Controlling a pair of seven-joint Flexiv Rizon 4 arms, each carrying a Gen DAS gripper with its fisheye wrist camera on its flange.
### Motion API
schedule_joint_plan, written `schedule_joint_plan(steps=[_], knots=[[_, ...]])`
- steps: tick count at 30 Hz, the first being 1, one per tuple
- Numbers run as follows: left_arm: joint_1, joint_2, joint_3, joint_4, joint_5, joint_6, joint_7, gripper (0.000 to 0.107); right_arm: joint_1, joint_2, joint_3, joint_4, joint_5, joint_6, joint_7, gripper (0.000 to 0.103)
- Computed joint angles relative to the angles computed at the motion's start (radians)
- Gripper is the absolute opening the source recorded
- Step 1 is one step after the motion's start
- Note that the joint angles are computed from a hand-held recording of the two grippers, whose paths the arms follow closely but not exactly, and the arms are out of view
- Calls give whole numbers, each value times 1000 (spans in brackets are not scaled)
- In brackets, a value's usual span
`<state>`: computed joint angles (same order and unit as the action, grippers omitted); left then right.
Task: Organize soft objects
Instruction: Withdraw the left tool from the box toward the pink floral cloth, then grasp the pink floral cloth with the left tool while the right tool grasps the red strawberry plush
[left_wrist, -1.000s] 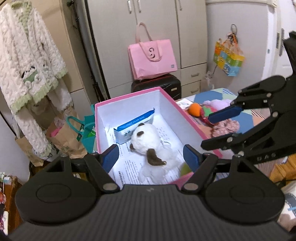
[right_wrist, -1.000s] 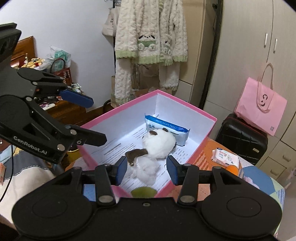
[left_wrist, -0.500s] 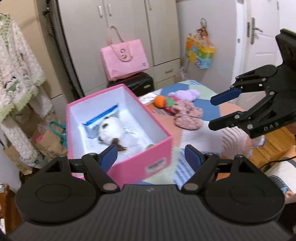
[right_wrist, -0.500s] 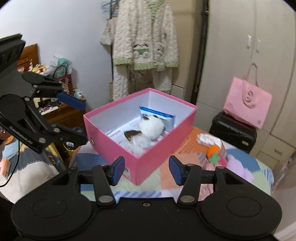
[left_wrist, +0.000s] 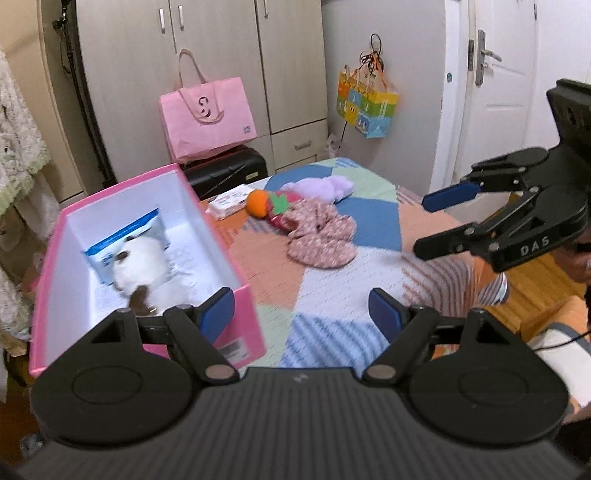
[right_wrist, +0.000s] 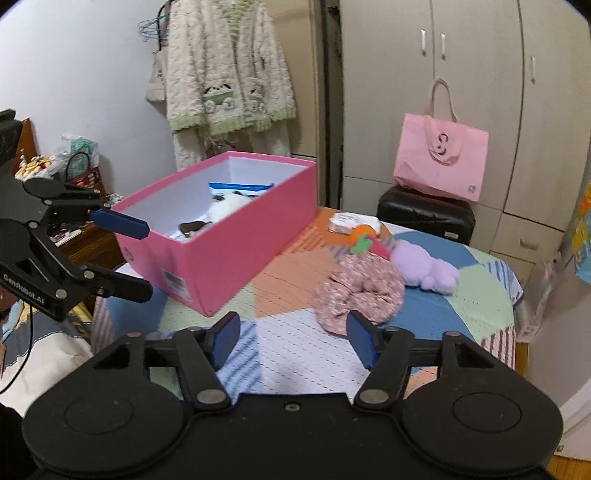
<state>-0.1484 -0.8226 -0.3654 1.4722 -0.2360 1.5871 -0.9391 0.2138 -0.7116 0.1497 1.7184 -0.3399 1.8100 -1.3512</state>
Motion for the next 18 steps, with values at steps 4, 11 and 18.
schedule_joint_plan(steps=[4,11,18], knots=[[-14,-67,-38,-79,-5,6,9,79,-88,-50,87,-65,-29,-29,1,72],[-94,-180,14,-260,-29,-25,-20,79,-222,-161,253,-221,-63,-121,-43,73],[-176,-305,94,-474,-50,-73,-62,79,-278,-258,381,-383,-15,-246,-145,73]])
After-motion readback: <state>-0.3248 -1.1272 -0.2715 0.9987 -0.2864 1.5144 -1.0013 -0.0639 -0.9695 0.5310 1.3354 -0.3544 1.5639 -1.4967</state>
